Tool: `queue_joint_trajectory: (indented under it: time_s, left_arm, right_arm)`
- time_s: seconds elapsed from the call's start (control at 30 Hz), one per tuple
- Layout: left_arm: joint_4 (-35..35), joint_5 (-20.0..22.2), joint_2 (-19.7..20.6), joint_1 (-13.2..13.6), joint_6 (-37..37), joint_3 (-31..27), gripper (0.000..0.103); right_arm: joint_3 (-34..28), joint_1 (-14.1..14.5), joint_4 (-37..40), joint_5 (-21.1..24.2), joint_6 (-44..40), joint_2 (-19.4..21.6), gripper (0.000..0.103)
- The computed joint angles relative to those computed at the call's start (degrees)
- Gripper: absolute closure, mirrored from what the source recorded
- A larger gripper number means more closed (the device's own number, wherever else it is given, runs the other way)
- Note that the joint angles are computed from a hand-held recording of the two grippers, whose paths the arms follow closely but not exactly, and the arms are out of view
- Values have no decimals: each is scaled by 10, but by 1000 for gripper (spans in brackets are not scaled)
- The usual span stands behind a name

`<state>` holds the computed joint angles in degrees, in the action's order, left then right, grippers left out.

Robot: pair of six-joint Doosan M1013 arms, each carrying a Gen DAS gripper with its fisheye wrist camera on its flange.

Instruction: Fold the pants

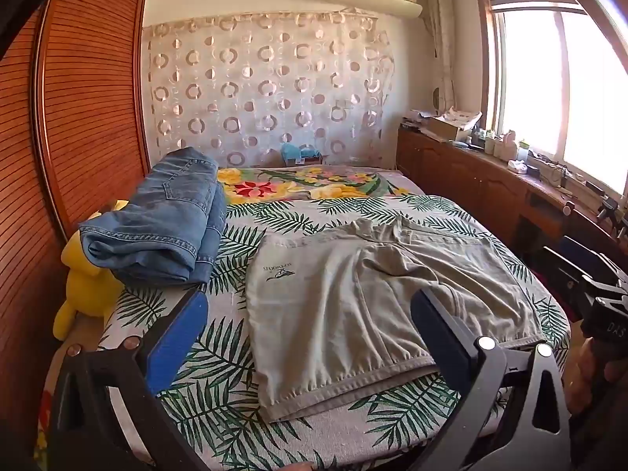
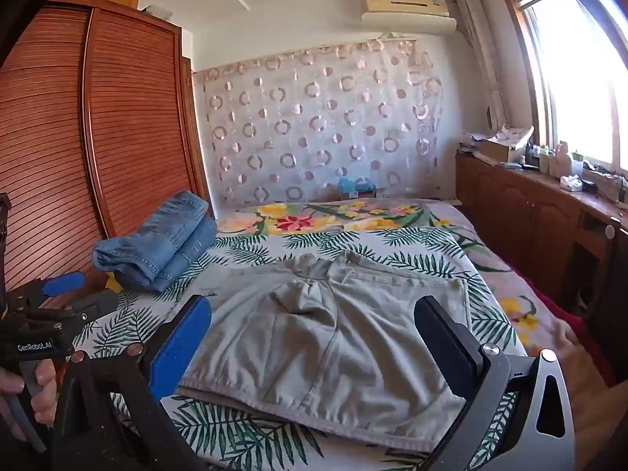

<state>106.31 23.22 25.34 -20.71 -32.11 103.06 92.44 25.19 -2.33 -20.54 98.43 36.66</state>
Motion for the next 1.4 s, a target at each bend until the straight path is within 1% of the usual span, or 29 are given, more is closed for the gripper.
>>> queue_joint_trajectory:
  time_s: [0.37,0.47,1.4]
  left_arm:
    - [8,-3,2,2,-7,-1,0]
    - [7,-2,-5,3,-5,4,0]
    - [-2,9,-13,-6,7,4,0]
  right_arm:
    - [3,1,-4,-1,6,-2,0]
    - [2,0,-6,1,8,-2,0]
    - [3,1,-5,-4,8,-2,0]
